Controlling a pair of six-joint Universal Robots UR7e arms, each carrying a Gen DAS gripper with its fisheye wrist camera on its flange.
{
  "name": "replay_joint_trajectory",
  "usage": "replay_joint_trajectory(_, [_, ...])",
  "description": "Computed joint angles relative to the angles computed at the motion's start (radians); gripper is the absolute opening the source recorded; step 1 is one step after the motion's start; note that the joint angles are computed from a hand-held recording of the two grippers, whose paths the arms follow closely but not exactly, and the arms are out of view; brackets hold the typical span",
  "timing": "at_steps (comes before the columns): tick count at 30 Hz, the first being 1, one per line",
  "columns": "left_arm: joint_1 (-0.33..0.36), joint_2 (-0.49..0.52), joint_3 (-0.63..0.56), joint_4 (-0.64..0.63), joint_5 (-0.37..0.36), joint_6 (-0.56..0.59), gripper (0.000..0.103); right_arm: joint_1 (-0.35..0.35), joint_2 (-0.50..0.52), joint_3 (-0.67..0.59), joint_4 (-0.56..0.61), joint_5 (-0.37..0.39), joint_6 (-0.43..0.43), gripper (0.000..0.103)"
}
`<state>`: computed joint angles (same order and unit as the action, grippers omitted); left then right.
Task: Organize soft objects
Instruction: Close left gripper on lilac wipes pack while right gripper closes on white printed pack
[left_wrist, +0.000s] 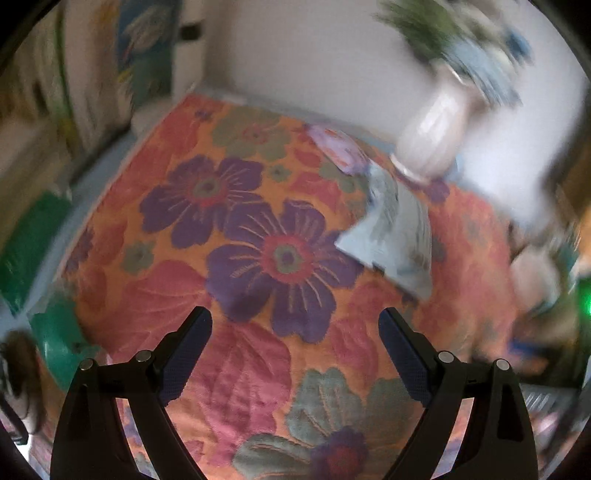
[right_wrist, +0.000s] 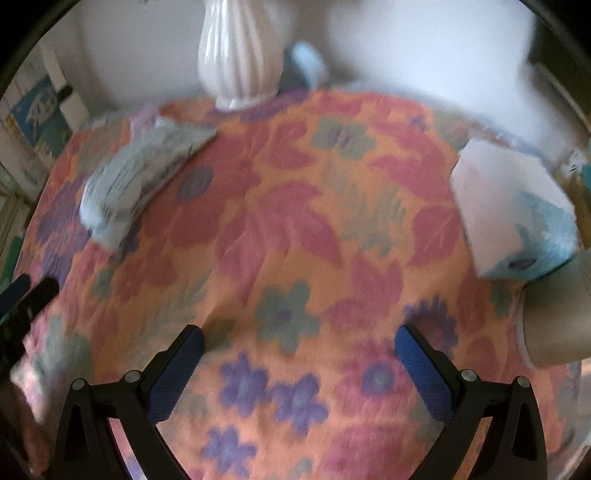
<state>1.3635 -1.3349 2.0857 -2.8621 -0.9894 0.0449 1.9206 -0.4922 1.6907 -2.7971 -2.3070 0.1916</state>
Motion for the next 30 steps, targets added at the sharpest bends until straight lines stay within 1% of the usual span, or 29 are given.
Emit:
replay_joint_trajectory(1, [0.008, -0.008, -0.027, 0.039, -0.02, -0.031, 0.091, 0.005, -0.003, -0.016, 0.038, 0.05, -0.005, 0.103])
replay_joint_trajectory(2, [0.011, -0.012, -0.052, 0.061, -0.032, -0.047, 0.091, 0.013, 0.0, -0.028, 0.039, 0.095, -0.026, 0.103])
replay_joint_trajectory(3, [0.009, -0.011, -0.07, 0.067, -0.036, -0.042, 0.091, 0.023, 0.008, -0.04, 0.03, 0.118, -0.046, 0.103])
replay_joint_trajectory(6, [-0.006, 0.02, -0.135, 0.067, -0.017, -0.012, 0.091, 0.063, 0.066, -0.116, -0.029, 0.15, -0.125, 0.103])
replay_joint_trajectory(8, [-0.006, 0.05, -0.179, 0.059, -0.03, -0.009, 0.091, 0.067, 0.099, -0.159, -0.076, 0.167, -0.14, 0.103])
replay_joint_trajectory(9, [0.001, 0.069, -0.204, 0.057, -0.05, -0.012, 0.091, 0.062, 0.12, -0.189, -0.097, 0.176, -0.126, 0.103])
replay_joint_trajectory(11, [0.02, 0.12, -0.269, 0.056, -0.089, -0.04, 0.091, 0.043, 0.15, -0.237, -0.114, 0.197, -0.065, 0.103])
replay_joint_trajectory(12, [0.025, 0.139, -0.292, 0.055, -0.098, -0.045, 0.091, 0.027, 0.165, -0.261, -0.121, 0.219, -0.033, 0.103])
replay_joint_trajectory(14, [0.042, 0.199, -0.356, 0.046, -0.124, -0.031, 0.09, 0.001, 0.194, -0.312, -0.094, 0.264, 0.028, 0.103])
replay_joint_trajectory(15, [0.051, 0.232, -0.395, 0.057, -0.135, -0.017, 0.09, -0.003, 0.205, -0.325, -0.084, 0.274, 0.051, 0.103])
replay_joint_trajectory(16, [0.057, 0.254, -0.425, 0.074, -0.143, -0.008, 0.09, -0.001, 0.218, -0.339, -0.09, 0.259, 0.06, 0.103])
replay_joint_trajectory(17, [0.069, 0.29, -0.476, 0.112, -0.163, -0.001, 0.09, 0.01, 0.234, -0.352, -0.119, 0.225, 0.047, 0.103])
replay_joint_trajectory(18, [0.074, 0.308, -0.504, 0.139, -0.175, 0.002, 0.09, 0.02, 0.257, -0.375, -0.14, 0.191, 0.02, 0.103])
replay_joint_trajectory(19, [0.08, 0.331, -0.537, 0.173, -0.181, 0.006, 0.09, 0.026, 0.274, -0.39, -0.149, 0.161, 0.013, 0.102])
replay_joint_trajectory(20, [0.088, 0.355, -0.578, 0.234, -0.199, 0.008, 0.09, 0.025, 0.287, -0.402, -0.167, 0.124, 0.03, 0.103])
replay_joint_trajectory(21, [0.095, 0.375, -0.615, 0.301, -0.225, 0.036, 0.09, 0.024, 0.298, -0.411, -0.188, 0.106, 0.025, 0.103])
replay_joint_trajectory(22, [0.097, 0.385, -0.628, 0.326, -0.233, 0.072, 0.09, 0.028, 0.309, -0.422, -0.202, 0.089, 0.007, 0.103])
replay_joint_trajectory(23, [0.096, 0.386, -0.62, 0.308, -0.226, 0.101, 0.09, 0.031, 0.321, -0.437, -0.202, 0.065, -0.032, 0.103])
replay_joint_trajectory(24, [0.092, 0.387, -0.605, 0.273, -0.217, 0.134, 0.09, 0.032, 0.326, -0.445, -0.194, 0.051, -0.06, 0.099])
replay_joint_trajectory(25, [0.091, 0.387, -0.602, 0.267, -0.215, 0.14, 0.09, 0.037, 0.334, -0.459, -0.175, 0.026, -0.099, 0.085])
replay_joint_trajectory(26, [0.09, 0.387, -0.596, 0.257, -0.214, 0.134, 0.09, 0.049, 0.35, -0.475, -0.17, -0.04, -0.178, 0.077])
replay_joint_trajectory(27, [0.089, 0.386, -0.594, 0.253, -0.218, 0.127, 0.09, 0.054, 0.354, -0.471, -0.185, -0.064, -0.227, 0.072])
replay_joint_trajectory(28, [0.089, 0.383, -0.59, 0.257, -0.226, 0.121, 0.09, 0.051, 0.34, -0.443, -0.207, -0.049, -0.258, 0.068])
replay_joint_trajectory(30, [0.091, 0.378, -0.581, 0.255, -0.249, 0.096, 0.091, 0.039, 0.284, -0.361, -0.227, -0.016, -0.27, 0.063])
